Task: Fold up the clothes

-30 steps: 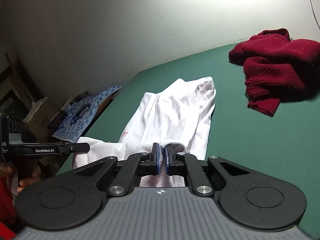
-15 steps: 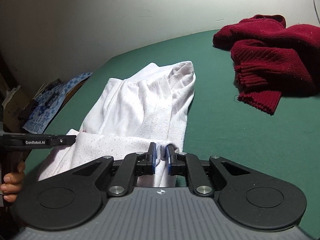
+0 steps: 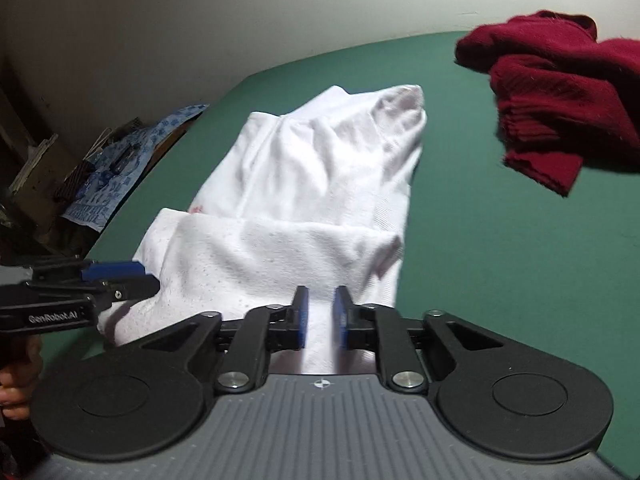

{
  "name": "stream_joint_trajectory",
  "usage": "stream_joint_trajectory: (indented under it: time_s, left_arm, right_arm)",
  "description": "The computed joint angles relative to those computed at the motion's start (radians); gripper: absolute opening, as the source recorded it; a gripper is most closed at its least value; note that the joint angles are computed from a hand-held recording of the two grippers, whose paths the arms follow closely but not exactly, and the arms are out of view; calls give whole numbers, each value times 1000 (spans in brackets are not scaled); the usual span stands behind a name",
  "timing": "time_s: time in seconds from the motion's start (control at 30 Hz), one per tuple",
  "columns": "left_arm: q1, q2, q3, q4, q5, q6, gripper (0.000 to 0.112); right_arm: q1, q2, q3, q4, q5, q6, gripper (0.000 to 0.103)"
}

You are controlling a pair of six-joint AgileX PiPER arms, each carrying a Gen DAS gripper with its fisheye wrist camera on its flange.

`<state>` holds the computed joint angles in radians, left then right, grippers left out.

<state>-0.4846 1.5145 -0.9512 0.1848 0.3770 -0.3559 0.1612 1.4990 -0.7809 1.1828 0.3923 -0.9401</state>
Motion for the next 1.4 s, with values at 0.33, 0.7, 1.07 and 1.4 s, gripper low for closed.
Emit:
stream_joint_trajectory:
  time_s: [0.33,0.7,1.07,1.4]
  left_arm:
    - [-70,23,-60,142,112,-164,64]
    - [18,212,-268,-182,102,330,69]
    - [262,506,-1003,-501,478,923,72]
    - [267,875,-1451,-469,670,751,76]
  right_arm:
    - [-110,-9,45,135,210,-209,4]
    - [-67,71,-96,-73,113,210,0]
    - [-129,218,-678,-646,317,657,40]
    - [-93,551,-1078,-784,484,778,48]
